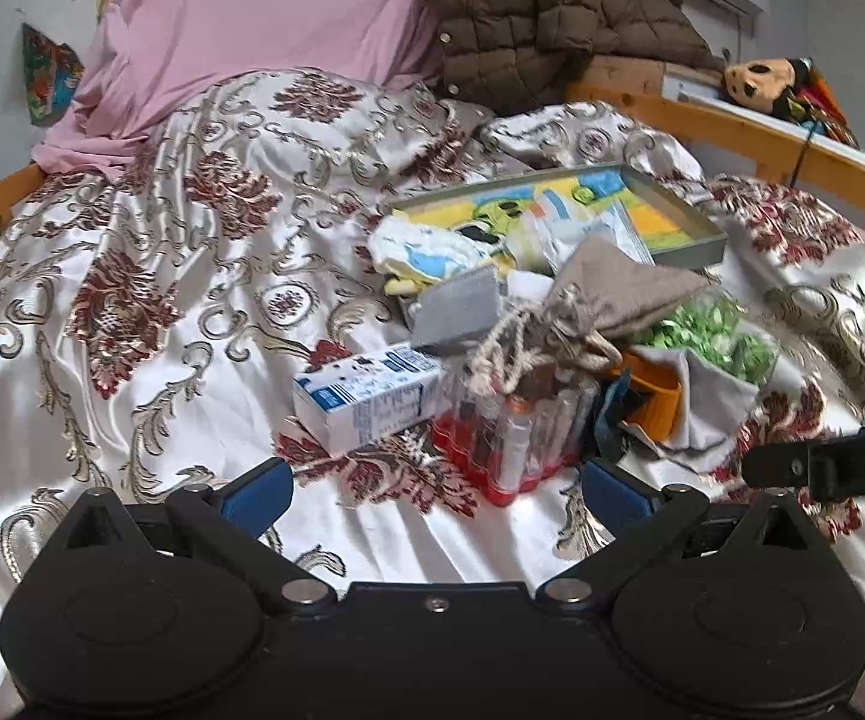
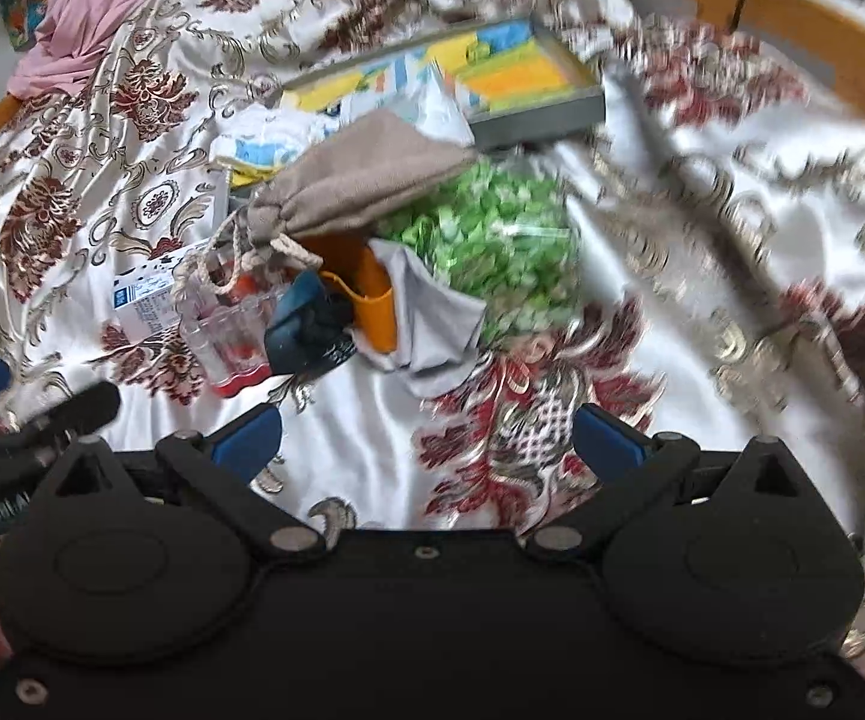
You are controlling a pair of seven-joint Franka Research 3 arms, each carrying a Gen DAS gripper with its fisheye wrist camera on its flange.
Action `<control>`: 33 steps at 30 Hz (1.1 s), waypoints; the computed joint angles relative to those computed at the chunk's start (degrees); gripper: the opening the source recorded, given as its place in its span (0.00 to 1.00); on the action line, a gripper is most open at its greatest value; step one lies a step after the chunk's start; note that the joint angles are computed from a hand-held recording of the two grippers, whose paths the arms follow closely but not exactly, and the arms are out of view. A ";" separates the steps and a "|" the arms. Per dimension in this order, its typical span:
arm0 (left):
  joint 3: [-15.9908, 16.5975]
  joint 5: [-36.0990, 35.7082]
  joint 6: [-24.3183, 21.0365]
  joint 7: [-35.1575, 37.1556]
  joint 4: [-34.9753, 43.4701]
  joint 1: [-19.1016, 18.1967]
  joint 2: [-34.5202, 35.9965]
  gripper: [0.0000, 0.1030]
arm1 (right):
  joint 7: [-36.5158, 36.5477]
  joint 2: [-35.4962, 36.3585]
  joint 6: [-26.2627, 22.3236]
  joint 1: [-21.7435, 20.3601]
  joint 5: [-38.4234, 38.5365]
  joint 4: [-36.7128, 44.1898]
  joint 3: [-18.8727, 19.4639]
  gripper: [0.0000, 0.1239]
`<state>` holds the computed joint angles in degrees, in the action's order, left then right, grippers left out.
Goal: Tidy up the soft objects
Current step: 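Grasp the grey cloth with the right gripper while the left gripper grasps the black strap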
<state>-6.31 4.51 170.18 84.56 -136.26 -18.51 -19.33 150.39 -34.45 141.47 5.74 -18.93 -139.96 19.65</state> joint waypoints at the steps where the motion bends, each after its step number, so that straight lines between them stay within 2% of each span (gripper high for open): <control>1: 0.23 -0.18 -0.11 0.56 -0.01 -0.45 0.10 0.99 | -0.50 0.20 0.31 0.50 0.94 -0.12 -0.90 0.83; 6: 1.74 -2.52 -0.49 4.94 0.16 -3.34 0.87 0.99 | -4.14 1.13 3.81 1.24 4.80 -0.79 -4.41 0.83; 12: 4.27 -8.43 -0.08 13.72 0.64 -8.13 2.49 0.99 | -12.21 2.53 8.65 -2.21 -0.14 0.57 -3.57 0.83; 16: 8.74 -20.30 -0.48 23.43 2.01 -14.53 4.28 0.96 | -20.05 5.46 7.84 -3.94 -5.80 4.06 -2.13 0.83; 19: 9.61 -28.51 -1.57 26.54 3.32 -16.19 5.73 0.92 | -24.99 7.33 6.72 -5.76 -14.63 6.27 0.01 0.82; 23: 8.72 -35.44 -4.49 27.62 5.51 -15.21 7.82 0.87 | -29.67 8.70 8.63 -6.87 -25.31 6.56 -0.17 0.82; 25: 7.70 -37.54 -5.17 27.59 6.02 -14.11 8.42 0.86 | -31.27 9.10 9.40 -6.21 -26.73 6.46 -1.38 0.81; 28: 6.80 -42.50 -6.39 28.76 7.34 -13.01 9.55 0.83 | -35.08 10.00 10.79 -4.88 -27.12 6.05 -3.17 0.75; 33: 5.05 -51.55 -9.03 28.38 9.78 -10.60 11.70 0.81 | -40.57 12.85 11.55 -3.13 -30.49 5.98 -2.85 0.64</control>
<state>-1.26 -47.05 161.15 112.94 -126.47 -29.11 -7.63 109.82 -21.60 153.02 2.61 -49.42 -133.98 16.80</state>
